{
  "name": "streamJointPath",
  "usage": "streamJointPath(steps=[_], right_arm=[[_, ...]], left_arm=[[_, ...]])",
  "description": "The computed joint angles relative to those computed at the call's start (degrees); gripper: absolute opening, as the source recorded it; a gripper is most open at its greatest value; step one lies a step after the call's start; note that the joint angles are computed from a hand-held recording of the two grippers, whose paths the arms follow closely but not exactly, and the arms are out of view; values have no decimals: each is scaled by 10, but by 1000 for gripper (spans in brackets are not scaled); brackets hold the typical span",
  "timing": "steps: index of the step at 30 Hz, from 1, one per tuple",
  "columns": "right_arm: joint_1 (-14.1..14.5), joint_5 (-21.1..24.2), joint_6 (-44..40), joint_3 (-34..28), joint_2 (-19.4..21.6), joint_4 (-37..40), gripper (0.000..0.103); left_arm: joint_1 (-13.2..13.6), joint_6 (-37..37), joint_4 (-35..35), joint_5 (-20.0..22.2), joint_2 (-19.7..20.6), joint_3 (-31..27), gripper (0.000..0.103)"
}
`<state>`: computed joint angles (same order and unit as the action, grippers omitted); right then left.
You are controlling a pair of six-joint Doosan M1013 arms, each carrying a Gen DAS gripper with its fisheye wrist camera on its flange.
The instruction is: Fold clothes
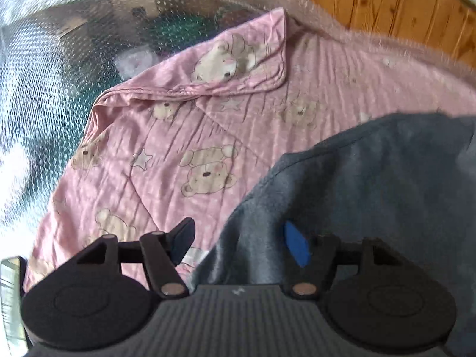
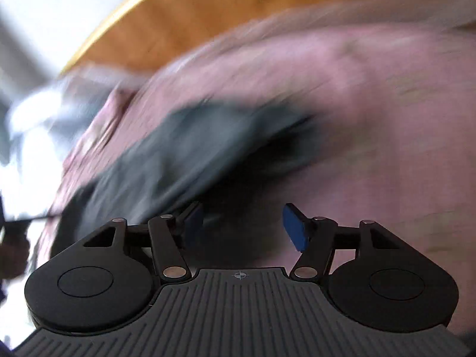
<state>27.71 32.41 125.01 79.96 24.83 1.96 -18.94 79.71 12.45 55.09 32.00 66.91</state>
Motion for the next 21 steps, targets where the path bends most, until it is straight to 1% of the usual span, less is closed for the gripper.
streamJointPath(steps=[1,2,3,4,5,6,7,9,10,12,13,14,15,16,17,18,19,20,21], right_arm=[[9,14,-43,-24,19,2,63],[19,43,-69,-52,37,-27,48],[31,70,-66,-72,49,-85,33],[37,91,-60,-86,55,-121,4],[40,112,-74,-100,61,-139,4],[46,129,-73,-106,62,-186,2],[53,150,-78,-108,58,-261,1],[64,208,-127,-109,45,-411,1],[68,236,-148,-104,35,-486,0],[74,301,-154,-76,14,-636,0],[75,329,-152,-58,3,-695,0],[72,342,-145,-34,-9,-723,0],[70,349,-152,-8,-26,-721,1],[67,352,-176,17,-42,-703,5],[62,366,-229,40,-53,-655,16],[55,408,-281,55,-53,-580,23],[49,453,-304,69,-50,-522,26],[41,475,-296,69,-50,-475,25],[33,470,-259,60,-57,-435,25]], left_arm=[[1,4,1,8,3,-3,68],[2,6,0,15,5,-6,68],[3,7,-2,22,8,-8,68],[4,7,-5,26,10,-9,69],[6,6,-9,27,11,-9,71],[8,4,-15,26,11,-8,71],[11,0,-23,23,12,-6,72],[14,-9,-32,10,9,2,78],[16,-12,-35,3,7,7,80],[20,-12,-47,-7,3,14,81],[21,-10,-53,-10,0,18,82],[22,-5,-57,-12,-1,19,82],[23,1,-58,-12,-1,19,82],[23,8,-60,-11,-2,18,82],[22,14,-59,-10,-1,16,82],[22,20,-55,-9,-1,14,82],[21,26,-51,-8,0,12,82],[20,32,-48,-7,0,10,81],[19,39,-42,-8,-1,9,81]])
